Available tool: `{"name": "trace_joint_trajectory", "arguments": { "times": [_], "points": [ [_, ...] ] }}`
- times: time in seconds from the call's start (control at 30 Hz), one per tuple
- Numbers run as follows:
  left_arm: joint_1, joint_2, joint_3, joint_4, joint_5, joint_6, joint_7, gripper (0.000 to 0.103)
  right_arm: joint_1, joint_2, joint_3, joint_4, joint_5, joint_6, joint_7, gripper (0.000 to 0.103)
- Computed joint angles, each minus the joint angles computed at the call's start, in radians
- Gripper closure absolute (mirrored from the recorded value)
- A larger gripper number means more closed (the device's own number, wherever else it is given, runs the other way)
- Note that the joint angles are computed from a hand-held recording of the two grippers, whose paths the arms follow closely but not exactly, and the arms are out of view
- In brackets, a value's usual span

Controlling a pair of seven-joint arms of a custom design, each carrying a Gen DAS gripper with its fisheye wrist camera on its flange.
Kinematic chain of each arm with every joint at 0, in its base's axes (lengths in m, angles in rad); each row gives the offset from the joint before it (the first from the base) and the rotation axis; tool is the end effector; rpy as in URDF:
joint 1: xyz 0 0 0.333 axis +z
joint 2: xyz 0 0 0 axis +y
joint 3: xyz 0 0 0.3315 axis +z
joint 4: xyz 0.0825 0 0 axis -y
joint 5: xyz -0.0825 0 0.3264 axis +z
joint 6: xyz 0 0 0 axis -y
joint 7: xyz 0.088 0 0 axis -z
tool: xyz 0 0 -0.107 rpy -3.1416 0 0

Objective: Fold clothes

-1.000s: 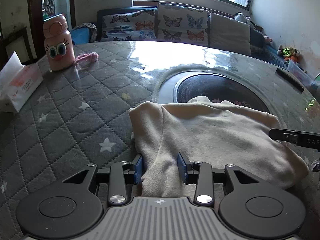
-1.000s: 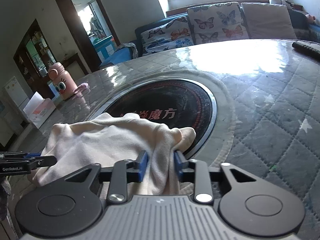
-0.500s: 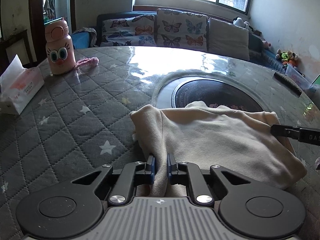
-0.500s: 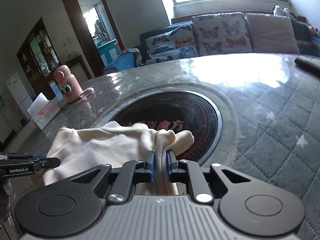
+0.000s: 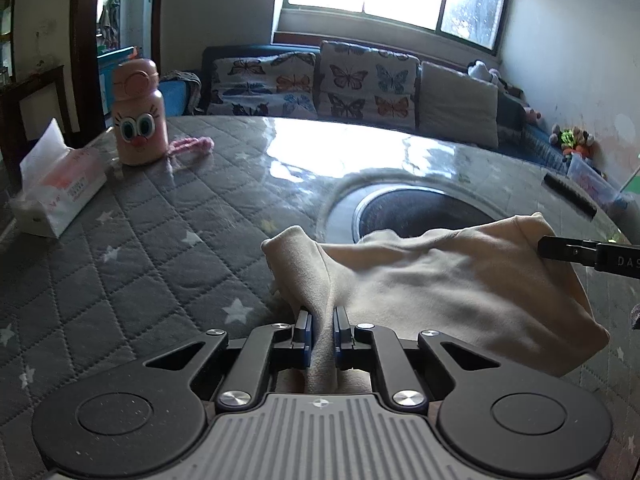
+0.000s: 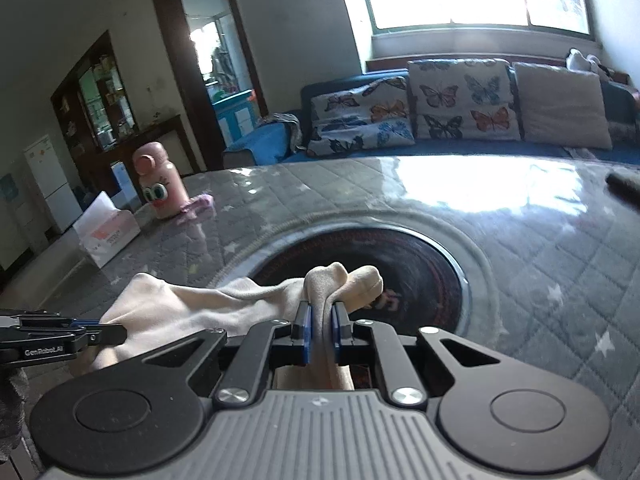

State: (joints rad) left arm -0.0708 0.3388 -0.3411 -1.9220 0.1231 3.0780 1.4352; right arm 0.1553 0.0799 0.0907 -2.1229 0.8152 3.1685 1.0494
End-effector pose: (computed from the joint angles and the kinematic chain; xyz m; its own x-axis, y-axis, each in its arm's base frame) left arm 0.5818 -0.2353 0.4762 -0.3679 -0.9227 0.1154 -0.6556 0.1694 -0.7359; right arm 0.5421 0.0664 0.5188 0.0560 -0.9709 -0.2328 -0.6016 0.1533 -0.7839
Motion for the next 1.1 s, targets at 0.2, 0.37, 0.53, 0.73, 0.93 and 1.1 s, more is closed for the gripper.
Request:
{"name": "trace_joint_trajectory", "arguments": {
  "times": [0.2,0.37,0.53,0.73,0.93,1.1],
  "points": [
    [0.033,-0.023,0.004,-0.016,-0.015,0.026,-0.014,0.092,0.017,0.035,0.002,0.078,-0.081,-0.028,0.025,0.094],
    [0.054,-0.051,0.035,-0.027,-0.009,0.057,-0.037,0.092,0.032,0.106,0.014,0.195,-0.162,-0.064,0.060,0.094],
    [0.028,-0.075,0.132,-0.025,0.042,0.073,-0.107,0.094,0.048,0.207,0.030,0.349,-0.239,-0.112,0.099,0.094],
    [0.013,-0.088,0.211,-0.027,0.105,0.069,-0.196,0.095,0.053,0.325,0.063,0.526,-0.280,-0.171,0.114,0.094],
    [0.082,-0.065,0.157,-0.032,0.085,0.013,-0.170,0.092,0.138,0.446,-0.060,0.679,-0.440,-0.326,0.302,0.091],
    [0.064,-0.065,0.195,-0.034,0.125,0.026,-0.184,0.069,0.147,0.445,-0.080,0.657,-0.528,-0.313,0.367,0.090]
  ]
}}
